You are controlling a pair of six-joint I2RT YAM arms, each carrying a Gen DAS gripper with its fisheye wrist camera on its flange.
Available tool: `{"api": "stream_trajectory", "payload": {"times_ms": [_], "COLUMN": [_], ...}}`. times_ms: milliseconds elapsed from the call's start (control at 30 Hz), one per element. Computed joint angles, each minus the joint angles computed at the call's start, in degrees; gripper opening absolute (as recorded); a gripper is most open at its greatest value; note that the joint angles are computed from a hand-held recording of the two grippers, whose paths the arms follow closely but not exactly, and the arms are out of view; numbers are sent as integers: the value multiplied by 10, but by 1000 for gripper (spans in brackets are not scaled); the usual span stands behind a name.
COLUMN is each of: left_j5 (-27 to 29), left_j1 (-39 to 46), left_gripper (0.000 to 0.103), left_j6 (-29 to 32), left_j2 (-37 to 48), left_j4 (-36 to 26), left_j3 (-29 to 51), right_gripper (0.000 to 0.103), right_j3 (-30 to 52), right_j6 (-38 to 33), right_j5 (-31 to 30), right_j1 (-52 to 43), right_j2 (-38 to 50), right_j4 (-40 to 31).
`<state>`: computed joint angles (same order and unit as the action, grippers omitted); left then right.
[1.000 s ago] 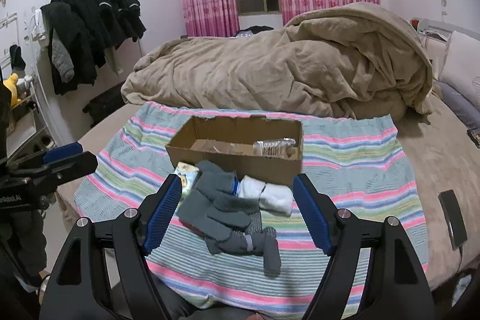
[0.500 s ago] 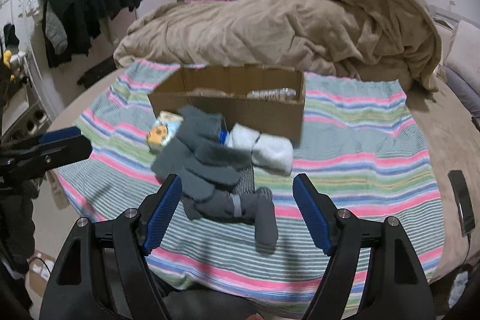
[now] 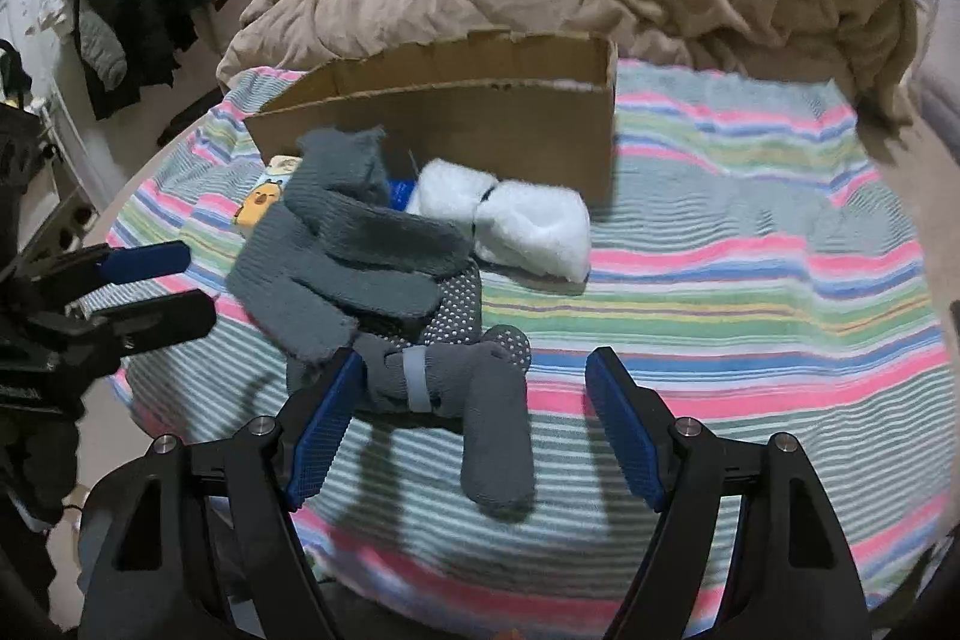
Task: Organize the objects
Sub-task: 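Grasp the grey glove with left gripper while right grasps the grey grip sock, then lift the glove and sock into the cardboard box and open both grippers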
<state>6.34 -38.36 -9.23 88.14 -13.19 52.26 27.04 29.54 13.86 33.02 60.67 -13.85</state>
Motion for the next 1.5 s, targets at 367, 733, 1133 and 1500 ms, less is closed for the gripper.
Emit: {"api": "stream_trajectory", "payload": {"times_ms": [367,733,1133,1500], "left_j5": [54,26,18,28], "left_j1": [23,9,17,24], "left_gripper": [39,24,36,42], "left_j6": [-3,-1,15,-1], "left_j2": [71,-45,-32,28], "left_j4": [29,16,-69,-4], "left_j3": [35,-27,-7,11], "right_gripper": [45,41,41,41], "right_j3": [-9,33,89,92], "right_j6": [-13,18,71,77], "right_j5": [-83,30,138,144], "right_j1": [-30,74,158,158], "right_j2": [31,-57,-131,-146], "right_j4": [54,-76,-212,-224]}}
